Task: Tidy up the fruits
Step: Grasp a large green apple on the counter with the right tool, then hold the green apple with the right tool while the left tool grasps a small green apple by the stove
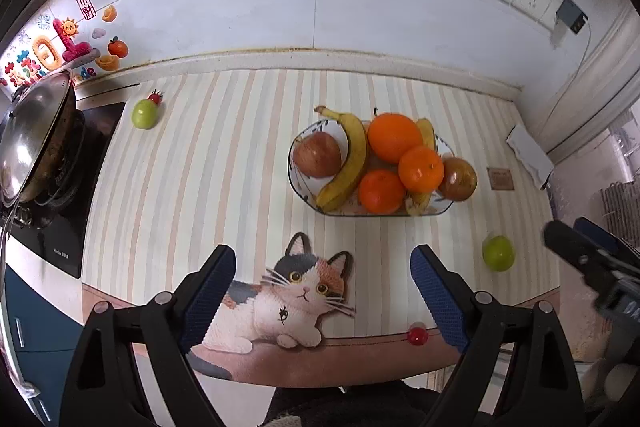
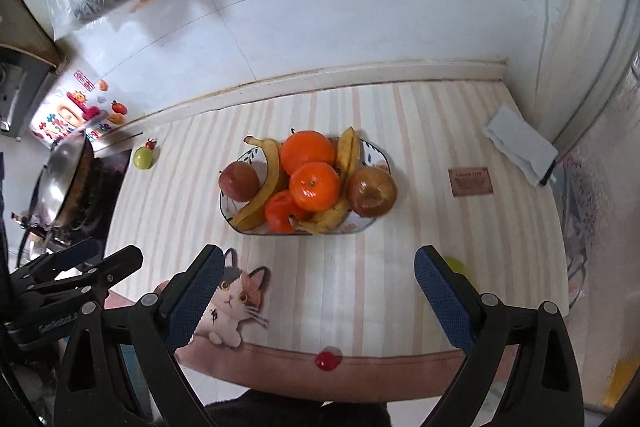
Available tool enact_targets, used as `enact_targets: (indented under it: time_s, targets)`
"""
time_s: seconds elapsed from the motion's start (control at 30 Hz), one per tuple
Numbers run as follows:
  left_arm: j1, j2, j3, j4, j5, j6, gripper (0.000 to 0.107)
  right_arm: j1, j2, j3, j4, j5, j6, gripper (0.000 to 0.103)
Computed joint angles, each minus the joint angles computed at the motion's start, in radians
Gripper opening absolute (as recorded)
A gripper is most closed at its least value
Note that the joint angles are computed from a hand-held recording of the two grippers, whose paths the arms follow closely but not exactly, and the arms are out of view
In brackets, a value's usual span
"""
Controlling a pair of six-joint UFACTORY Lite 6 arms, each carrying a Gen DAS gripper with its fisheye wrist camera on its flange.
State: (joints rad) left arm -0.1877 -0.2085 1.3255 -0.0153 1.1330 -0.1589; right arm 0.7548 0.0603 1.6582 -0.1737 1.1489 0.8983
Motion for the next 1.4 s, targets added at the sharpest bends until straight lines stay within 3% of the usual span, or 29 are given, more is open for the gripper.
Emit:
enact_targets:
  time_s: [0.1,0.2,0.27,0.5,0.63,0.73,0.83,1.1,1.27,1.4]
  targets:
    - [-0.045,-0.01,-0.078,0.025,-0.029,-0.058,0.089,-0.069,-0.15,-0.25,-0.027,-0.031,0.022,0.097]
    - [-0.093,0.001,-0.159,0.042,-0.069,-0.125,0.089,-0.211,-0.249,-0.486,0.049,-0.119,-0.071,0.086]
    - [-0.128,0.016,-0.204,0.059,-0.099,-0.178,0.089,-0.325,-0.291,-0.634,0.101,-0.19,-0.155,0.085]
    - [-0.214,0.056,-0.294,0.098,-0.148,-0.322,0.089,-0.617,-0.273,-0.906,0.324,-0.422,-0.477,0.085]
    - [-0.242,0.072,-0.311,0.131,-0.153,-0.386,0.089,-0.624,-0.145,-0.895,0.432,-0.523,-0.614,0.083]
    - [-0.235,0.074,-0.322,0.148,-0.166,-0.412,0.089,-0.6,-0.043,-0.866,0.473,-0.574,-0.671,0.065]
    - [-0.209,0.071,-0.329,0.169,-0.173,-0.426,0.089,-0.547,-0.012,-0.832,0.37,-0.605,-0.591,0.064]
    - [0.057,0.047,-0.295,0.163,-0.174,-0.287,0.089,-0.409,-0.04,-0.762,0.383,-0.568,-0.551,0.064]
    - [0.343,0.185,-0.137,0.129,-0.199,-0.094,0.089,-0.252,0.024,-0.536,0.377,-0.506,-0.431,0.064]
    - [0.54,0.42,0.101,0.108,-0.212,0.033,0.089,-0.138,0.273,-0.187,0.319,-0.433,-0.316,0.064]
